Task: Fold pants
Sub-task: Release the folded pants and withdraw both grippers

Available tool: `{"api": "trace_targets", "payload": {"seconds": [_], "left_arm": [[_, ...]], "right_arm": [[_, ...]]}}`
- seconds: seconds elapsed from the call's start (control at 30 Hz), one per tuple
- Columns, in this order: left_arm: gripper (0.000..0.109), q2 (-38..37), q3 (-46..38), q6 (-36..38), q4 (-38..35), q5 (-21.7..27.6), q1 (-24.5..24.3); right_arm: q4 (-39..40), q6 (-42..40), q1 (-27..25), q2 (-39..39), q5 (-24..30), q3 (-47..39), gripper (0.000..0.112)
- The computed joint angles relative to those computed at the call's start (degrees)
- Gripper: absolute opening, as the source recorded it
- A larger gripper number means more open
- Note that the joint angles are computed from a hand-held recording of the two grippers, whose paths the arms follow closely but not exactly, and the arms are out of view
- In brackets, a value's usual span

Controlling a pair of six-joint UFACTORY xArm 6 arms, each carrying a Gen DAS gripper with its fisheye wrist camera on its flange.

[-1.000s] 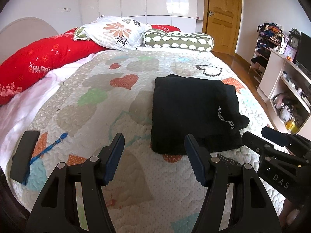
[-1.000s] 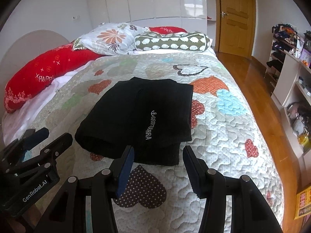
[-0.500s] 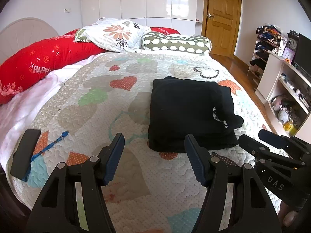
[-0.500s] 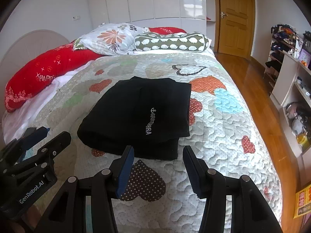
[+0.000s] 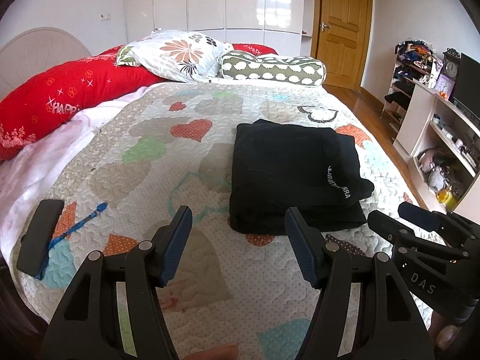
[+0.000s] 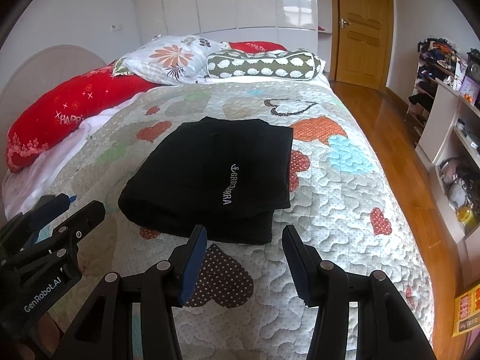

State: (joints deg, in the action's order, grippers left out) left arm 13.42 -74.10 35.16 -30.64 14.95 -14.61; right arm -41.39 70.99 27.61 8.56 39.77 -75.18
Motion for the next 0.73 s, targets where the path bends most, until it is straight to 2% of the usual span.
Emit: {"api": "trace_targets", "payload": {"seconds": [0.73], "left_arm": [[0.064, -0.96, 0.33, 5.17, -5.93, -0.32, -0.25]], "right_arm": [[0.28, 0.13, 0.08, -1.30, 0.65, 1.28, 0.051]]}}
